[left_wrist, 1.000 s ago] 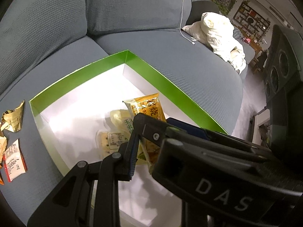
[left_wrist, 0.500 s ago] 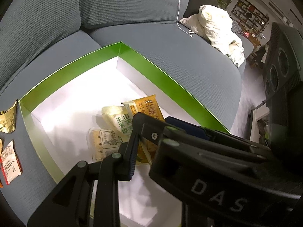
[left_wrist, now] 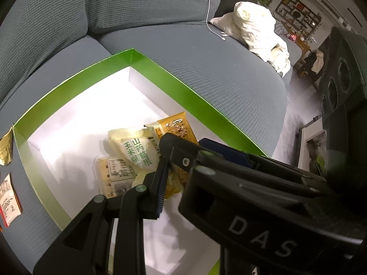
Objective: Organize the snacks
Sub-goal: 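Lower the yellow bar with the right gripper into the box, then open the right gripper to release the yellow bar in the box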
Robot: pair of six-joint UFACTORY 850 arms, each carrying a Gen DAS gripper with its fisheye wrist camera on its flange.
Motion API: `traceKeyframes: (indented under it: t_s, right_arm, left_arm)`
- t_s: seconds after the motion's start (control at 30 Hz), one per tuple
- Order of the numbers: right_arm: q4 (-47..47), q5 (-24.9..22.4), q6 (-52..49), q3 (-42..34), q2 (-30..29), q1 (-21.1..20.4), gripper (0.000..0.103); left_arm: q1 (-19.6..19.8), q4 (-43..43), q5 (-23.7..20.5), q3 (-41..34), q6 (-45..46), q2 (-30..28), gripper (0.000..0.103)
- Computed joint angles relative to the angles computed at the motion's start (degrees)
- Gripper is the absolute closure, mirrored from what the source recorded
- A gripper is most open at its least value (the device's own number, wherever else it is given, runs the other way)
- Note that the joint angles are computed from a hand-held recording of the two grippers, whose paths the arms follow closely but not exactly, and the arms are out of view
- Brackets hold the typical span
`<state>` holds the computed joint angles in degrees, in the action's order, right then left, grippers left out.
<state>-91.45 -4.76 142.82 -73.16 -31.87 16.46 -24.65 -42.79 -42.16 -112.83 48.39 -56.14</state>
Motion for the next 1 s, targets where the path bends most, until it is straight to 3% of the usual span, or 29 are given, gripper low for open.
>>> traceKeyframes:
  t_s: [0.3, 0.5, 0.73, 1.0]
  right_arm:
    - [-4.38, -0.40, 5.61, 1.58, 0.84, -0.65, 0.058]
    - [9.66, -0.57, -7.46, 1.17, 0.29, -1.10, 0.058]
    - [6.16, 1.06, -3.68, 1.18, -0.19, -1.87, 0.058]
    - [10.87, 2.21, -7.80, 0.57, -0.96, -2.31, 0.058]
  left_arm:
    - [-0.65, 1.49, -2.19, -2.57, -1.13, -1.62, 0.082]
    - [-0.88, 3.92, -6.03, -6.95, -4.07, -4.40, 0.082]
    - [-1.14, 5.55, -6.46, -8.06, -5.77, -5.09, 0.082]
    - [-1.56, 7.88, -6.89, -9.83, -9.03, -6.18, 0.082]
